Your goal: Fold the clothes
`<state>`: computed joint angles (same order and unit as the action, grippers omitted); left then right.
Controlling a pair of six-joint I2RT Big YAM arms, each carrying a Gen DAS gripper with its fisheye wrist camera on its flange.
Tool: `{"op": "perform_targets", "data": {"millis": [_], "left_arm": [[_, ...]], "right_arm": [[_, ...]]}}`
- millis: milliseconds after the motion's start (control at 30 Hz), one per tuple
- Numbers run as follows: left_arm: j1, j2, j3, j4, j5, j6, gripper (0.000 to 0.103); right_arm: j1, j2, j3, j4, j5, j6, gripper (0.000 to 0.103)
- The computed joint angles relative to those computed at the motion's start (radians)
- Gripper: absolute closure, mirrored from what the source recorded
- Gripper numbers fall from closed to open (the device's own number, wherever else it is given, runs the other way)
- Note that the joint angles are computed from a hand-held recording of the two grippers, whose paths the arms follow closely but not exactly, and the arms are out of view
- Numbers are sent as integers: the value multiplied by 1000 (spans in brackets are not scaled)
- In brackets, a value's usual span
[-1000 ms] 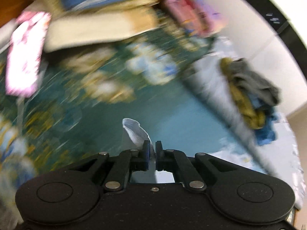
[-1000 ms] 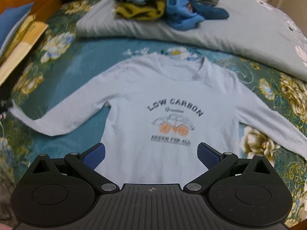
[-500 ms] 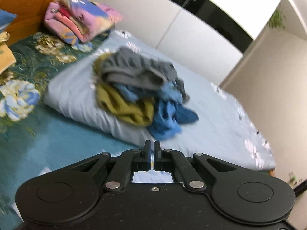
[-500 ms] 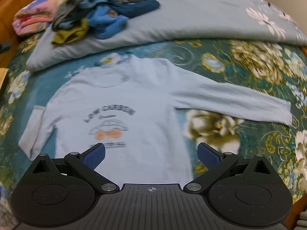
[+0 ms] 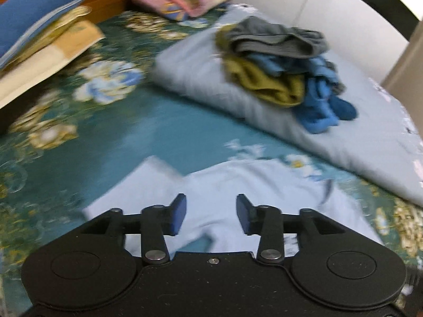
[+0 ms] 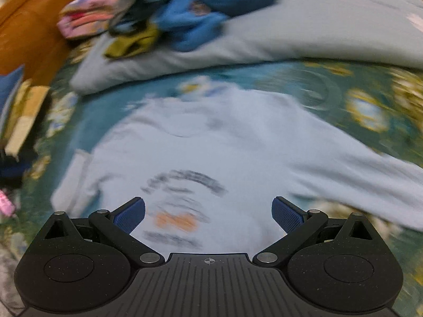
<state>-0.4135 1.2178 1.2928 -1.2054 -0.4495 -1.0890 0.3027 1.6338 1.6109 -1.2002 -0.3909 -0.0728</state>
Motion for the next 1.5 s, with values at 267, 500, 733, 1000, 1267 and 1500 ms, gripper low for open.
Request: {"op": "perform_targets", "data": {"millis": [267,500,733,1000,1267,1500], "left_arm": [[127,-163,-186,-45,132,80,32],[252,-305,-299,-60,172,220,27],[356,-394,-379,-107,230,199,27],[360,-416,-410,-95,272,186,27],[363,-407,-409,-84,276,189,27],[347,-400,-403,-99,269,167,27]], "right_arm": [[264,177,205,-18,-72,157,2],[404,352,376,-56,-38,194,32],[445,449,463,-92,-13,229,49],[460,499,502,-97,-29,257,54],[463,514,512,-61,-55,326,78],[446,520,501,-21,-52,415,80]]}}
